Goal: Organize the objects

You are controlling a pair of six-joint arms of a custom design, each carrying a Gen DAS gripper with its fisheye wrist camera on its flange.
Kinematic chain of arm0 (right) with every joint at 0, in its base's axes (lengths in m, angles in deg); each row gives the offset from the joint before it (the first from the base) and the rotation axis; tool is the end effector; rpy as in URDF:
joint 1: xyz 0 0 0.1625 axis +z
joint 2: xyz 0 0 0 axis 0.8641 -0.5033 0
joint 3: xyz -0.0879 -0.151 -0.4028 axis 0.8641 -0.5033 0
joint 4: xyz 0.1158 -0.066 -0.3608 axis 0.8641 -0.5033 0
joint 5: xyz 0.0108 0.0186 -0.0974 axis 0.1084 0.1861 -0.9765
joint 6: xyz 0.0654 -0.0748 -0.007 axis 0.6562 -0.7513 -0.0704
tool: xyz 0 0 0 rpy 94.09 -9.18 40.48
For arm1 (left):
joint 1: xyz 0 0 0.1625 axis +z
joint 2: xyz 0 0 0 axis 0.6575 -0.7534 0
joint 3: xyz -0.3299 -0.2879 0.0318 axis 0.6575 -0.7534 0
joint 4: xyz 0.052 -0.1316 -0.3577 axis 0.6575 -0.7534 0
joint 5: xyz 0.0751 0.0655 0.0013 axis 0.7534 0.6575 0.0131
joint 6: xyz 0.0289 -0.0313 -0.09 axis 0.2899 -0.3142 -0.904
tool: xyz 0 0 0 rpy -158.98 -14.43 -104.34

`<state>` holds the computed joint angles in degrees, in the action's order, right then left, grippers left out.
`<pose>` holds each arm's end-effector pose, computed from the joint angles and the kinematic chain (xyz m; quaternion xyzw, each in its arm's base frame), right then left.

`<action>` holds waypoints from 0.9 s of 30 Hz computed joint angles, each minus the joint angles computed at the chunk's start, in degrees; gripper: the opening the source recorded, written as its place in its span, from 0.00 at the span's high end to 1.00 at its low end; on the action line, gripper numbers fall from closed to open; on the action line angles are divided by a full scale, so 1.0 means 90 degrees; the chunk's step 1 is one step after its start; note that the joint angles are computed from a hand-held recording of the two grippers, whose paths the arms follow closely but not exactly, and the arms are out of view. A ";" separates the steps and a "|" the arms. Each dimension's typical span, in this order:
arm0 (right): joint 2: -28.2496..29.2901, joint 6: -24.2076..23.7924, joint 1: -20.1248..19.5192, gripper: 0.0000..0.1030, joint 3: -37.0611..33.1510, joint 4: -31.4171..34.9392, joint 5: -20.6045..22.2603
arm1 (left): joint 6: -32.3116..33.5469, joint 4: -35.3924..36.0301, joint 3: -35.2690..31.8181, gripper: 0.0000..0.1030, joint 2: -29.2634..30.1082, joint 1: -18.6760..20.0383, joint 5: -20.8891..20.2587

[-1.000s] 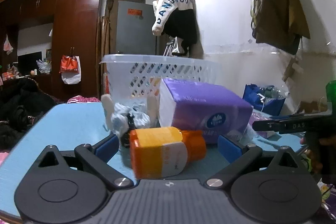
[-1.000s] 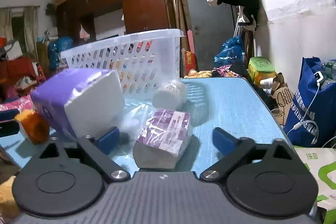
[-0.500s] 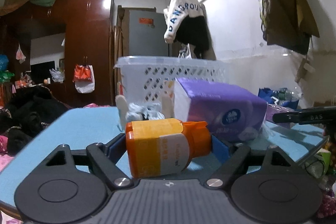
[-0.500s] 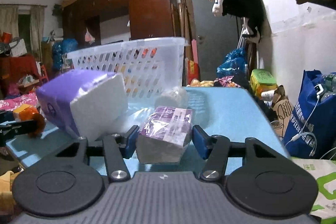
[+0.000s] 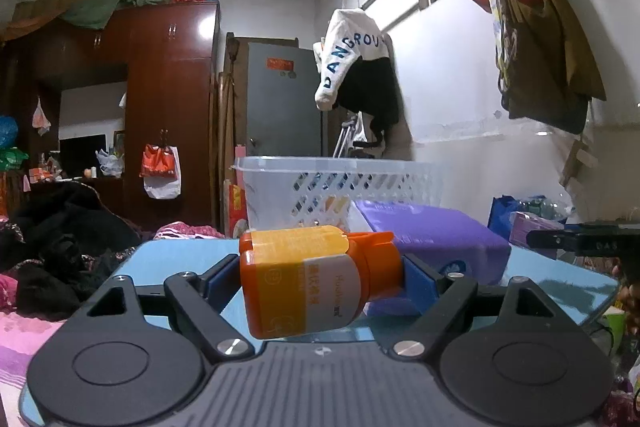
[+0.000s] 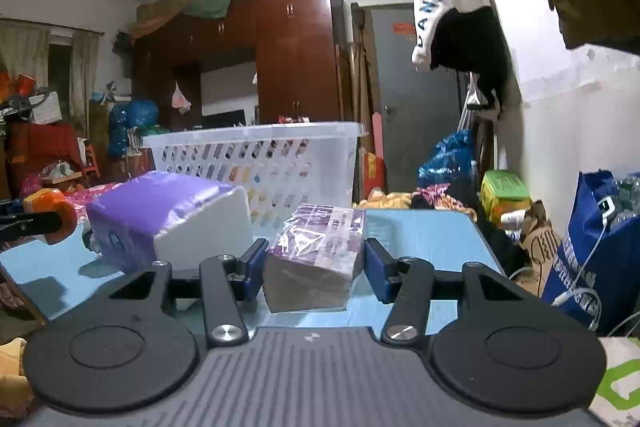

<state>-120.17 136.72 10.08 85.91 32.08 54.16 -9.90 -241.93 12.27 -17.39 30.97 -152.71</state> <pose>-0.0332 -0.5614 0.1020 0.2601 -0.7195 0.5929 0.2514 -0.0602 -0.6307 0.0229 0.4142 0.7275 -0.5309 0.1315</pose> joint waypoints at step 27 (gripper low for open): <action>0.0844 -0.0217 0.1605 0.48 -0.3734 0.3080 0.1592 | -0.0597 0.4237 -0.3861 0.16 0.0362 -0.0887 0.1405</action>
<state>-112.57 134.77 24.52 52.30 59.80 68.49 -15.27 -203.80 -22.48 -14.13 22.98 -140.06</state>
